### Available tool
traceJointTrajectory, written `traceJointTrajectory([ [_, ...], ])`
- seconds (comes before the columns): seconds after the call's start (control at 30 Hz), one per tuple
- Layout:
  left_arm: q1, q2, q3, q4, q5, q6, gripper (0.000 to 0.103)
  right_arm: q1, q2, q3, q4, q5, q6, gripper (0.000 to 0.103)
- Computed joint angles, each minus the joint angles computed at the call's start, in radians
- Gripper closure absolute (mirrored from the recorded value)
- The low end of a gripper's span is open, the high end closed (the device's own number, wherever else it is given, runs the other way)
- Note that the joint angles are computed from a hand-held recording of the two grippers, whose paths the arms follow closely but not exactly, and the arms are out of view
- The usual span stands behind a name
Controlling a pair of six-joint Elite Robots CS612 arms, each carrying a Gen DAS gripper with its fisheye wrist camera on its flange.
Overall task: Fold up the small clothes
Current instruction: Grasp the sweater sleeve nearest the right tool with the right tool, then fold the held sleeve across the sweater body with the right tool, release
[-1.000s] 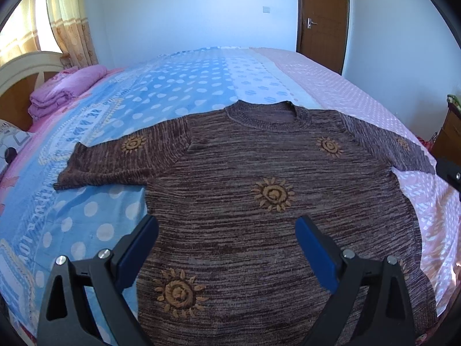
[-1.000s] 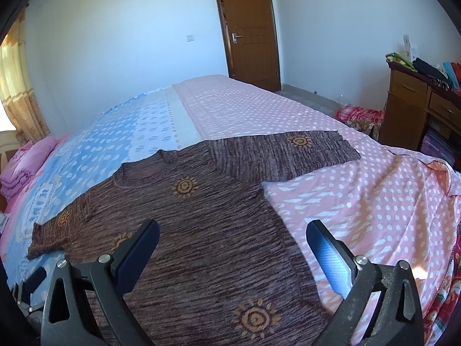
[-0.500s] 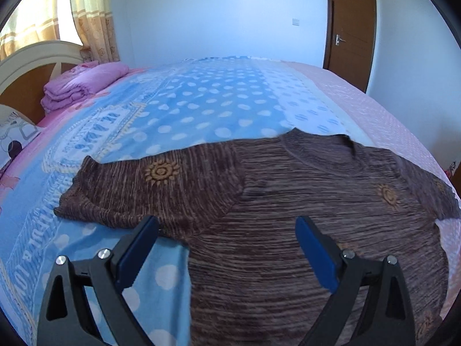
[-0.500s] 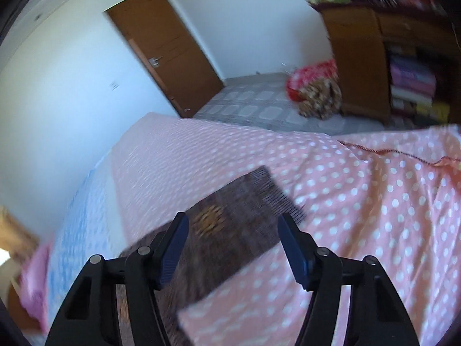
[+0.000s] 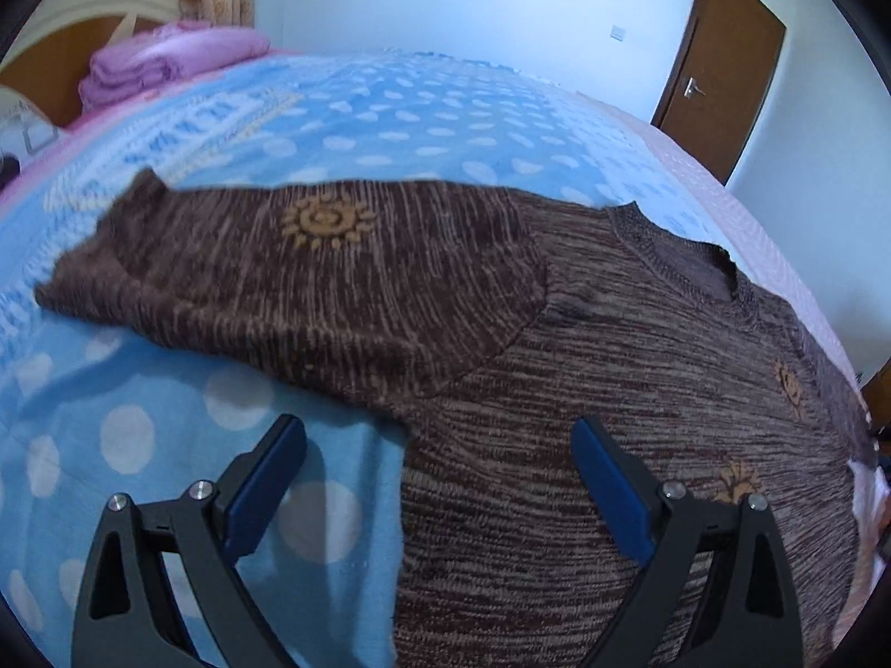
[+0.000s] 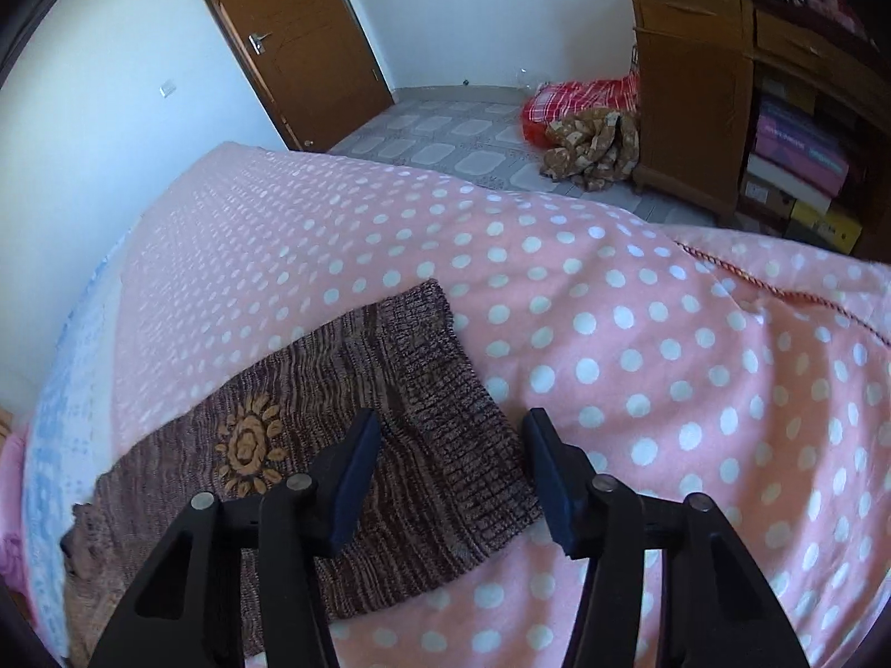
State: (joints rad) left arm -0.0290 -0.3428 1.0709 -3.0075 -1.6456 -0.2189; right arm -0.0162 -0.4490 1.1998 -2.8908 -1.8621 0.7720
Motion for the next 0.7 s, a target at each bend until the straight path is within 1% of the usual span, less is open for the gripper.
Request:
traceJointTrajectory([
  [0.03, 0.002, 0.002, -0.002, -0.003, -0.015, 0.002, 0.000, 0.003, 0.002, -0.012, 0.036, -0.019, -0.019, 0.070],
  [0.07, 0.003, 0.002, -0.001, -0.008, -0.024, 0.007, 0.000, 0.005, 0.002, -0.018, 0.054, -0.029, -0.041, 0.075],
  [0.1, 0.001, 0.002, -0.001, -0.007, -0.016, 0.011, 0.000, 0.003, 0.000, -0.015, 0.050, -0.022, -0.047, 0.079],
  [0.13, -0.003, 0.001, 0.001, -0.002, -0.002, 0.018, 0.000, -0.001, -0.004, -0.010, 0.042, -0.001, -0.052, 0.092],
  [0.17, -0.006, 0.000, 0.000, 0.003, 0.009, 0.026, 0.000, -0.003, -0.009, -0.004, 0.038, 0.017, -0.051, 0.096],
  [0.27, -0.010, 0.001, -0.002, 0.011, 0.029, 0.041, 0.000, 0.006, -0.017, -0.006, 0.040, -0.014, -0.054, 0.096],
  [0.37, -0.004, 0.003, 0.000, -0.006, 0.005, 0.030, 0.000, 0.025, -0.026, -0.014, -0.007, -0.048, -0.090, 0.096],
  [0.43, 0.000, 0.005, 0.002, -0.022, -0.013, 0.020, 0.000, 0.044, -0.030, -0.029, -0.042, -0.059, -0.139, 0.096],
  [0.5, 0.002, 0.007, 0.001, -0.031, -0.023, 0.014, 0.000, 0.063, -0.028, -0.052, -0.068, -0.053, -0.192, 0.096],
  [0.57, 0.002, 0.008, 0.001, -0.036, -0.027, 0.011, 0.000, 0.087, -0.019, -0.088, -0.091, -0.031, -0.254, 0.096],
  [0.7, 0.005, 0.010, 0.000, -0.045, -0.039, 0.006, 0.000, 0.141, 0.018, -0.183, -0.102, 0.026, -0.365, 0.096],
])
